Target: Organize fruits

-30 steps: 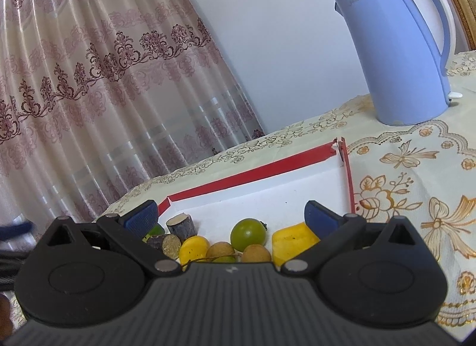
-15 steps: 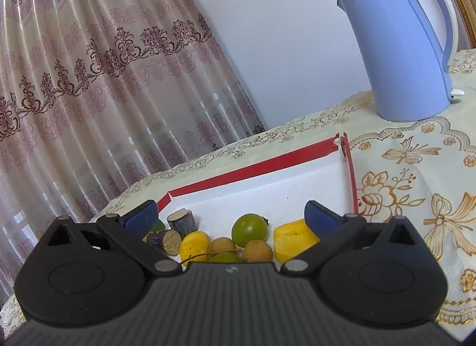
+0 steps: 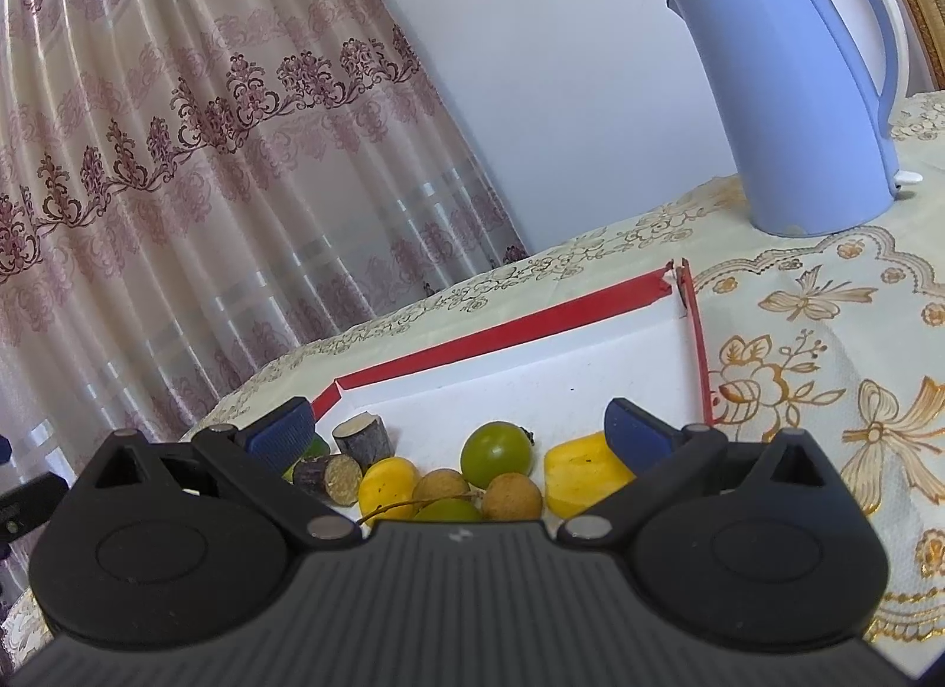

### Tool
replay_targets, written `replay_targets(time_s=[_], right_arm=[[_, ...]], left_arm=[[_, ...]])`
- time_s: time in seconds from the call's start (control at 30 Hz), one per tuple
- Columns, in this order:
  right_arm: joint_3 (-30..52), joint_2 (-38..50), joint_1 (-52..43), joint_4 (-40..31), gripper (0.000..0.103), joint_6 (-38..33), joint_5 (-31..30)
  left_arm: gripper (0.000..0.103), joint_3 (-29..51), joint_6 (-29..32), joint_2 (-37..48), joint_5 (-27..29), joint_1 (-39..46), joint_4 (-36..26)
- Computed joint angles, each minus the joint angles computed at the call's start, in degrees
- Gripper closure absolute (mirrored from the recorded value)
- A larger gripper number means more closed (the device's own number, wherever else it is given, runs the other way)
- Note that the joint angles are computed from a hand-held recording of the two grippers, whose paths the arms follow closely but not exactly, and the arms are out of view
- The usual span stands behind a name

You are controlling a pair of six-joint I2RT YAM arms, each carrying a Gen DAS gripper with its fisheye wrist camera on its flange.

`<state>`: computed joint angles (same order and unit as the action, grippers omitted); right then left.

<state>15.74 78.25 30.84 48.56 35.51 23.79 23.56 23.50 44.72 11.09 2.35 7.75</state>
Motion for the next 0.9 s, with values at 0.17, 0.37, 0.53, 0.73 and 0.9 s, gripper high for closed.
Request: replay_targets(time_s=[0.17, 0.37, 0.53, 0.73, 0.9], right_arm=[[-2.0, -1.1, 1.3, 3.0, 0.000, -0.4, 2.5], [-4.7, -4.7, 4.1, 2.6, 0.000, 0.4, 6.7], [-6.7, -7.9, 6.0, 1.3, 0.000, 1.7, 9.8], [-8.2, -11.2, 8.8, 0.2, 0.000, 2.2, 13.8], [-7.8, -11.6, 9.3, -1.7, 0.000, 2.9, 15.1]], left_arm=[[0.000, 1.4, -0.3, 0.6, 0.4, 1.8, -2.7], [0.000, 1.9, -0.4, 0.2, 2.3, 3.6, -4.2], [0.000, 1.8, -0.1, -1.1, 4.3, 4.9, -5.5], [0.000, 1.9, -0.3, -1.8, 6.1, 6.0, -6.4], [0.000, 2.3, -0.8, -1.1, 7.9, 7.0, -6.7]])
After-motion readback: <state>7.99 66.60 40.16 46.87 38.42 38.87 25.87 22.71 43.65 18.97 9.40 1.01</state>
